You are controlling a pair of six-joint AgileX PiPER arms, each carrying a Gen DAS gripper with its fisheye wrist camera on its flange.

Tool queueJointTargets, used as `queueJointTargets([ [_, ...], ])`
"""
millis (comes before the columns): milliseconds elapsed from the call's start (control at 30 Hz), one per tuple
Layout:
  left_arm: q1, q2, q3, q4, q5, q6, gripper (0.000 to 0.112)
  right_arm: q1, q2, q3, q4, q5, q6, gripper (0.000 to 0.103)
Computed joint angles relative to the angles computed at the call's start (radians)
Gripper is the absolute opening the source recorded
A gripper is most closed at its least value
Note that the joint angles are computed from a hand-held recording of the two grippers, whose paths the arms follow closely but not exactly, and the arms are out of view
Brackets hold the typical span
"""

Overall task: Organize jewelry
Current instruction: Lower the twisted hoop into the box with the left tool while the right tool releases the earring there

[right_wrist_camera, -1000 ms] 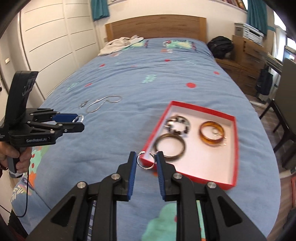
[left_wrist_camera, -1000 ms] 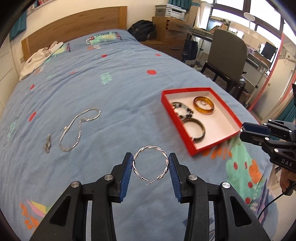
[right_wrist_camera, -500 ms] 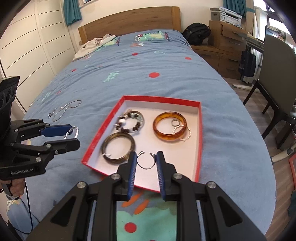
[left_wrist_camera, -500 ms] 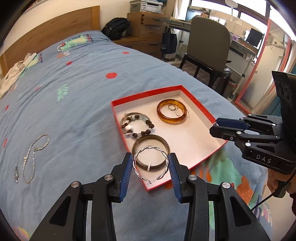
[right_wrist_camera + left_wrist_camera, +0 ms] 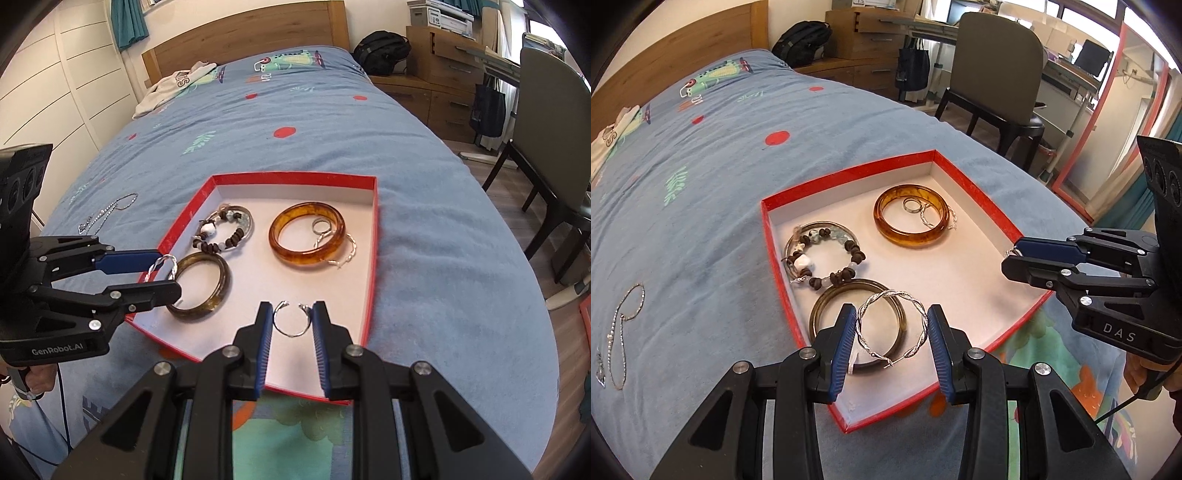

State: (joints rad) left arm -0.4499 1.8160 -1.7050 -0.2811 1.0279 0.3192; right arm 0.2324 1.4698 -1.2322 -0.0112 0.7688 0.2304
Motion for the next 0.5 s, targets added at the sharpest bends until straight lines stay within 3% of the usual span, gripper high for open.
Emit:
queueJointTargets([
  [500, -0.008, 0.062, -0.042, -0.036, 0.03, -0.001, 0.039, -0.021, 0.006, 0.009, 0.008, 0.006, -0.013, 0.022],
])
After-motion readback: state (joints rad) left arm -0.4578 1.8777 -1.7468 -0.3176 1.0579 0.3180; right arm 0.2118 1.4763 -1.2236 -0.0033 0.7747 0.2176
